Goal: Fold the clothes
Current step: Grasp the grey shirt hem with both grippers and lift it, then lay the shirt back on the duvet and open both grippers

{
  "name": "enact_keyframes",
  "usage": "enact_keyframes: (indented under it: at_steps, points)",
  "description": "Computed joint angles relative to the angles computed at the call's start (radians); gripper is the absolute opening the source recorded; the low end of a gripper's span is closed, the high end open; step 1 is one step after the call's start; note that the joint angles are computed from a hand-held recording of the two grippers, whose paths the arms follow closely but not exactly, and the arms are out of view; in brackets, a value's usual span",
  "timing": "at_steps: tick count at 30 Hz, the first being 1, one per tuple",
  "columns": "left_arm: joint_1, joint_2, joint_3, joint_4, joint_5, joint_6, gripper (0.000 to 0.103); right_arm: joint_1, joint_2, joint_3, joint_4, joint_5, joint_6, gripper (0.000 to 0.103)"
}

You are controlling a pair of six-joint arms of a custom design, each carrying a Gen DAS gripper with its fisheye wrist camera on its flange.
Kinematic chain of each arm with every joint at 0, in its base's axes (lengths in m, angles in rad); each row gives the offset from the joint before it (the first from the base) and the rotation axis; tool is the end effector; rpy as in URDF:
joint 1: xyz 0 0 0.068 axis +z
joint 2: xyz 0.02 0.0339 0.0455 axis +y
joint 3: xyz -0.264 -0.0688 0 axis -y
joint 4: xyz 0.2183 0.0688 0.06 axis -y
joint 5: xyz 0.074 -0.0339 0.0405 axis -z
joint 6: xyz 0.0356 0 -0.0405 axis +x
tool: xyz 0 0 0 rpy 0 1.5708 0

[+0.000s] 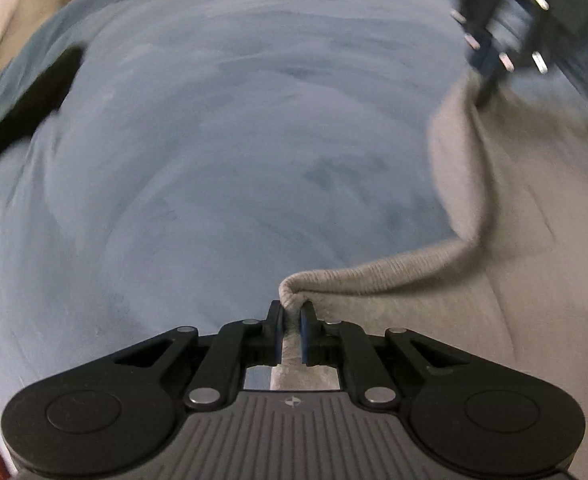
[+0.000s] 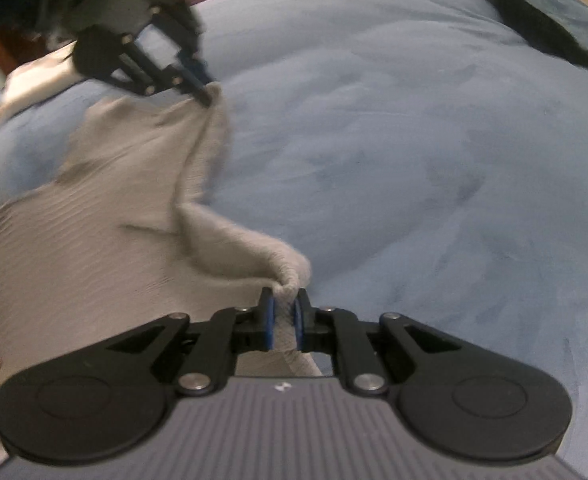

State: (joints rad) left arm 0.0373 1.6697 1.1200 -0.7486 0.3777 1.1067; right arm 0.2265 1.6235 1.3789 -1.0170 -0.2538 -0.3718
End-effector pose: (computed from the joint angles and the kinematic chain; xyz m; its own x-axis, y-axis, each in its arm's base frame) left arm 0.2927 -0.0022 0.2102 -0.3731 0.8179 -0.4381 0.8895 0.4495 0.0817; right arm 0.2837 0.0746 0.2792 -0.7588 -0.5357 -0.3704 -0.6091 0.7851 0.1123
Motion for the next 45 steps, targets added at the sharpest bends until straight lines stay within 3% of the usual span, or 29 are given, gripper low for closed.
enact_keyframes:
  at_steps: [6, 18, 21, 25, 26, 28, 32, 36, 41, 45]
  points:
    - [-0.066, 0.078, -0.055, 0.225, -0.070, -0.149, 0.007, -0.036, 0.086, -0.029, 0.149, 0.075, 0.106, 0.008]
    - [-0.068, 0.253, 0.112, 0.340, -0.124, -0.363, 0.007, -0.074, 0.204, 0.023, 0.320, 0.244, 0.260, 0.008]
    - [-0.076, 0.334, 0.186, 0.314, -0.138, -0.440, 0.008, -0.089, 0.240, 0.043, 0.324, 0.251, 0.326, 0.009]
    - [-0.093, 0.347, 0.169, 0.360, -0.175, -0.485, 0.024, -0.096, 0.227, -0.001, 0.368, 0.240, 0.364, 0.022]
    - [-0.079, 0.344, 0.176, 0.351, -0.164, -0.499, 0.032, -0.108, 0.211, -0.007, 0.368, 0.215, 0.391, 0.025]
    - [-0.050, 0.340, 0.193, 0.329, -0.140, -0.524, 0.044, -0.147, 0.172, -0.030, 0.367, 0.155, 0.433, 0.040]
    - [0.041, 0.320, 0.246, 0.217, -0.065, -0.561, 0.044, -0.234, 0.056, -0.120, 0.404, 0.067, 0.474, 0.063]
    - [0.142, 0.270, 0.258, 0.112, -0.029, -0.542, 0.044, -0.299, -0.064, -0.165, 0.343, 0.035, 0.470, 0.065]
    - [0.298, 0.167, 0.210, -0.070, 0.009, -0.400, 0.044, -0.288, -0.283, -0.245, 0.144, 0.079, 0.442, 0.064]
    - [0.406, 0.065, 0.092, -0.124, -0.031, -0.300, 0.045, -0.212, -0.552, -0.373, -0.015, 0.126, 0.572, 0.061]
